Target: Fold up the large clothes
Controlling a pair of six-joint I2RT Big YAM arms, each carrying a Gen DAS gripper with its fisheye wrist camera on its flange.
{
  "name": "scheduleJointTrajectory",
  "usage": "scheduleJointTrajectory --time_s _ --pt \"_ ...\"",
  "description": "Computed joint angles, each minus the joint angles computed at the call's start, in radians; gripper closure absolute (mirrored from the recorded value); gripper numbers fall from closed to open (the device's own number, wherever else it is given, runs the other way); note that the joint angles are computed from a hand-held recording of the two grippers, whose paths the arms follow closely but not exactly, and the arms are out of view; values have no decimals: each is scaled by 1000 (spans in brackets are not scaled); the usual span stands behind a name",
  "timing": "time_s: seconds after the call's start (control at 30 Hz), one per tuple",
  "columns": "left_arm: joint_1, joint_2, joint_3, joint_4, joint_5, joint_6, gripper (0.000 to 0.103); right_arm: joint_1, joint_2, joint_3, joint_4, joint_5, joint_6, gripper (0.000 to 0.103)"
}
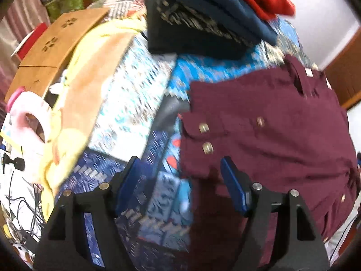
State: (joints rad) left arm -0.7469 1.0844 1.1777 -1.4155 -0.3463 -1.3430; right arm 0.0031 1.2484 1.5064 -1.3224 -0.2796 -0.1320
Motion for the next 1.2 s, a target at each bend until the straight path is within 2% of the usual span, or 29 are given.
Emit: scheduleJointTrajectory --time_s 0.17,0.23,0.33,0.47,0.57,0.7,0.83,0.9,0.97,1.03,1.1,1.2 --pt "104 -9 -12 92 23 85 31 -5 33 62 0 0 -31 51" --pt "144 -5 -30 142 54 129 31 -12 54 89 -4 -3 -47 51" --pt "221 26 -60 221 141 186 31 -22 102 142 -19 2 -75 51" --pt "300 58 -118 333 262 214 31 -50 207 231 -92 -32 -97 51" --pt "341 78 -160 400 328 219 31 -69 299 299 -165 -84 -70 51" --pt "359 76 -188 460 349 222 29 -65 415 398 -268 -116 -66 51" --pt "373 90 -174 463 356 268 30 -47 483 465 -291 -116 -63 51" --pt "368 99 -159 461 334 292 41 -40 506 482 -287 -137 -41 51" --pt "369 105 -149 480 335 306 69 -38 516 481 -274 -160 -16 51" --pt "370 122 -135 506 360 309 85 -38 511 470 -253 -168 -7 57" --pt "353 169 -90 457 327 326 90 -35 495 450 -231 -166 -1 75" --pt "321 232 -14 377 259 349 96 -34 476 440 -205 -148 -2 89"
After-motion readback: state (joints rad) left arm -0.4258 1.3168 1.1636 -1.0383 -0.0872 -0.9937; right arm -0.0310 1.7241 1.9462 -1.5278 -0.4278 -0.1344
